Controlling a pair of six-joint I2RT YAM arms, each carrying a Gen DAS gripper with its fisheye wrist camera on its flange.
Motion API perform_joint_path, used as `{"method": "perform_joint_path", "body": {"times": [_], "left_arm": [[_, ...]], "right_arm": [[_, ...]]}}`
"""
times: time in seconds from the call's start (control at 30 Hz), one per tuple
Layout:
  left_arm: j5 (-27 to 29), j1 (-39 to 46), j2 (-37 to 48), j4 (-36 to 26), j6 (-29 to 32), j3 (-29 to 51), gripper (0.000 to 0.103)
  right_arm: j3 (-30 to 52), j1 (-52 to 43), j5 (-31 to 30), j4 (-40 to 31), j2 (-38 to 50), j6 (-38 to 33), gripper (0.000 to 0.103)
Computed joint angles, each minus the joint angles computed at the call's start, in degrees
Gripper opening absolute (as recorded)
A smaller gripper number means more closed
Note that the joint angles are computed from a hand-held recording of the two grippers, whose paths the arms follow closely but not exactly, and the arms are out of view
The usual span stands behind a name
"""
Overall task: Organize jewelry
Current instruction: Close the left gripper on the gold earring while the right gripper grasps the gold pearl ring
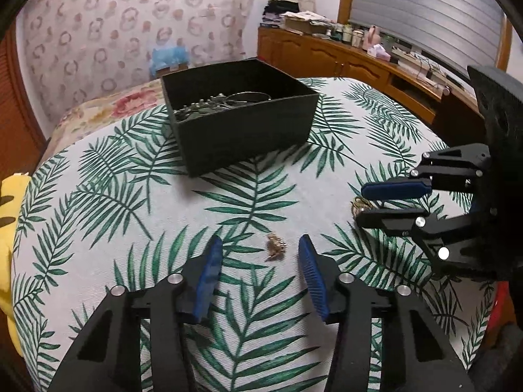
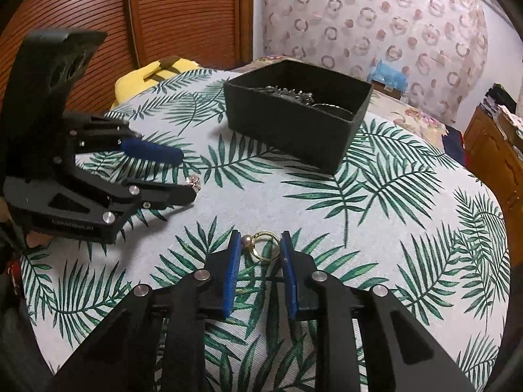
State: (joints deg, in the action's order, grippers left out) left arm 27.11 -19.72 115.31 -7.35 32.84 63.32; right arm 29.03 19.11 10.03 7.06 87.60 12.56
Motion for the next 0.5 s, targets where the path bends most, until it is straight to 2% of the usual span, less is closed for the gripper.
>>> {"method": "perform_joint_path", "body": {"times": [0.13,0.23,0.3,0.5], "left_arm": [[-0.7,-0.8,-0.2,1.3,0.1,-0.8,0.037],[-1.2,-1.1,-0.3,2.2,0.1,-1.2,0.027],[-1.4,-1.2,-0.4,2.5,0.3,-1.3,0.011],[-0.2,-0.1,-0.8,4.0,-1.5,-1.3,0.011]], "right_arm": [[-0.3,-0.3,0.3,-0.5,-1.6,0.1,0.026],[-0.7,-0.2,0.6,-0.8,-3.0,0.2,0.026],[-0.6,-0.1,0.9,-1.1,-3.7,0.1,0.026],[-0.1,0.0,1.5,-1.8,-4.9,-0.2,0.027]]}}
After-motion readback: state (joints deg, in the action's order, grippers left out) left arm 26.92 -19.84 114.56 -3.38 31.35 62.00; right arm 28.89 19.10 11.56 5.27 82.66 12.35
